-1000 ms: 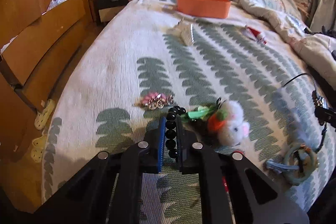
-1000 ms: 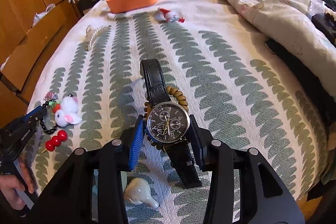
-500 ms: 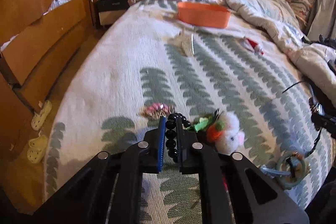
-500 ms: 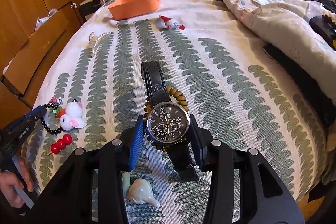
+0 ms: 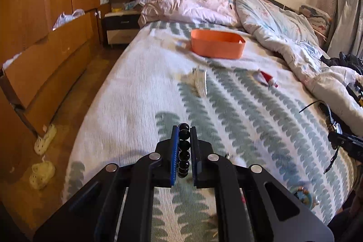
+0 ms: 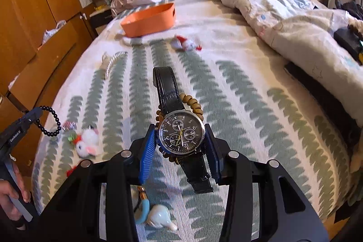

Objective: Organize jewelry
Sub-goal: 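Carry the bead bracelet and watch toward the orange basket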

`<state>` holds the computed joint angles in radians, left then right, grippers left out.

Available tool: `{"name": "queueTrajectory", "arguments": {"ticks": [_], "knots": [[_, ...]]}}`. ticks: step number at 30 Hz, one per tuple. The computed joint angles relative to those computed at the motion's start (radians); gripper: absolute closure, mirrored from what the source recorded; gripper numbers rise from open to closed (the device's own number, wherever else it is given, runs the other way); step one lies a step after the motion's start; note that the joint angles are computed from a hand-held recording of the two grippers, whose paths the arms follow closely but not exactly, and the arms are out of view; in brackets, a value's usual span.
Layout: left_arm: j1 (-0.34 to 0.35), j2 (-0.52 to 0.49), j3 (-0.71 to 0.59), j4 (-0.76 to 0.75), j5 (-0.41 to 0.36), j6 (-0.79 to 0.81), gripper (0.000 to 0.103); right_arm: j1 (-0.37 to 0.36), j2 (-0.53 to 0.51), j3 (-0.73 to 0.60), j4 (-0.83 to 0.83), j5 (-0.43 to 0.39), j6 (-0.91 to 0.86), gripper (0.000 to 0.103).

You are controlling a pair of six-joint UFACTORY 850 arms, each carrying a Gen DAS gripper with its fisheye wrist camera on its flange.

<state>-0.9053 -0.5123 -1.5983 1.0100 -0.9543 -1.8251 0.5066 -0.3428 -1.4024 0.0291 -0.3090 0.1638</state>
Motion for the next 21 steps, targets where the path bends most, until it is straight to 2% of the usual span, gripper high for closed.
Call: {"name": "queueTrajectory", "arguments": {"ticks": [5,9,16,21], "knots": [[0.024,-0.023,-0.065,-0.003,-0.011,0.072,0.093,-0.006,-0.042,-0.095,-0.036,-0.033,0.024,0.061],[0.051,-0.054,-0.136,0.0,-0.017,0.135,0.093,-0.014,-0.115,-0.227,-0.057,-0.087,0.028,0.061],[0.13,-0.154,-0.311,-0.04,0.016,0.28,0.093,-0.041,-0.328,-0.562,-0.031,-0.23,0.003,0.061],[0.186,-0.242,-0.437,-0.097,0.043,0.372,0.093,-0.051,-0.535,-0.872,-0.036,-0.377,0.005,0.061]]}}
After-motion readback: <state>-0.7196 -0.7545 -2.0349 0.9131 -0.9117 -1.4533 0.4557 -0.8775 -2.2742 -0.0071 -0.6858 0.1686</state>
